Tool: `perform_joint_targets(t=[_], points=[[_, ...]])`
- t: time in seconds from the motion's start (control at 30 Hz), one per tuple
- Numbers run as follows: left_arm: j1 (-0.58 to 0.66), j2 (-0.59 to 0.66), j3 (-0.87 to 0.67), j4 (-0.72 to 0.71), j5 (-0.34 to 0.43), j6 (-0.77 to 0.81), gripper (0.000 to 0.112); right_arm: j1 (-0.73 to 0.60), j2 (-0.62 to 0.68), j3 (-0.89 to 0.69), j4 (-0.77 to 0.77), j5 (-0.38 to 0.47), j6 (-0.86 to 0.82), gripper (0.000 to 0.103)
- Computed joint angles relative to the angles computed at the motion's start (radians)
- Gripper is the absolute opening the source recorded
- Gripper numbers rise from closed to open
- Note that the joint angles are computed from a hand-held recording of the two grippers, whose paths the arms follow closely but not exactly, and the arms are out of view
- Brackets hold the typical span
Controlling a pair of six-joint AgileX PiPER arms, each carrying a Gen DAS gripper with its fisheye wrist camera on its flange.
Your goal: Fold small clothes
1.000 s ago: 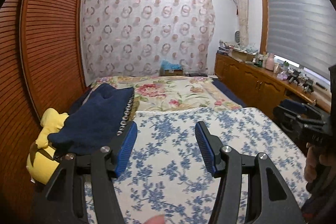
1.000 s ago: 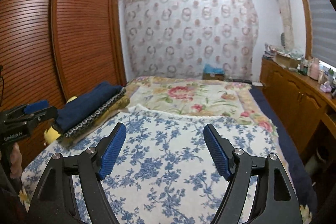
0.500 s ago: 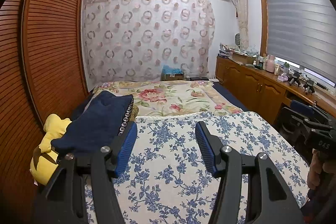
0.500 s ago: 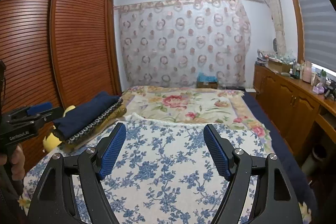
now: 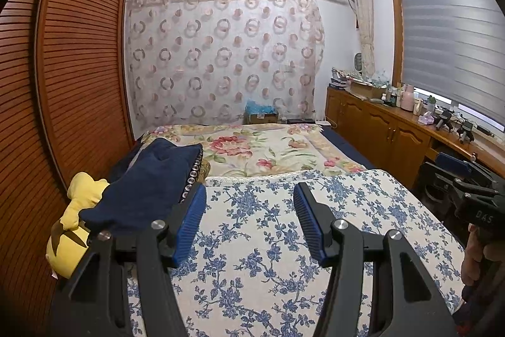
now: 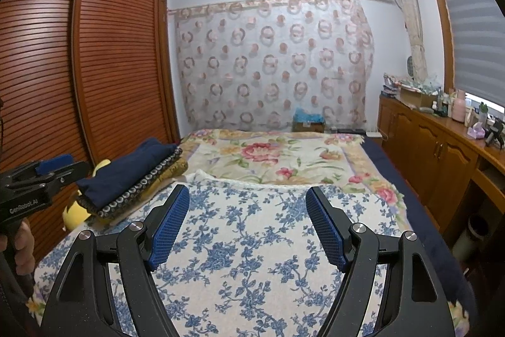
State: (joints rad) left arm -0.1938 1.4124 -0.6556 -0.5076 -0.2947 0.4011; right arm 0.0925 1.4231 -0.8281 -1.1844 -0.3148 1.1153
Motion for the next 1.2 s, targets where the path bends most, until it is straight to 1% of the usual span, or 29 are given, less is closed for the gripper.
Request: perform_joint_targets(t=[0.1, 0.6, 1.2], points=[[-0.003, -0.004, 0.008, -0.001, -0.012, -0.005, 0.057, 0.001, -0.004, 0.008, 0.021, 0.001, -0.019, 0.078], [-0.001, -0.004, 0.012, 0.0, -0.02, 0.0, 0.057, 0.001, 0.0, 0.008, 0.039, 0.007, -0.029, 0.078], [-0.002, -0.005, 0.018, 0.003, -0.026, -0.004, 0.057, -0.01, 0.006, 0.004, 0.02, -0.003, -0.012, 0.078]])
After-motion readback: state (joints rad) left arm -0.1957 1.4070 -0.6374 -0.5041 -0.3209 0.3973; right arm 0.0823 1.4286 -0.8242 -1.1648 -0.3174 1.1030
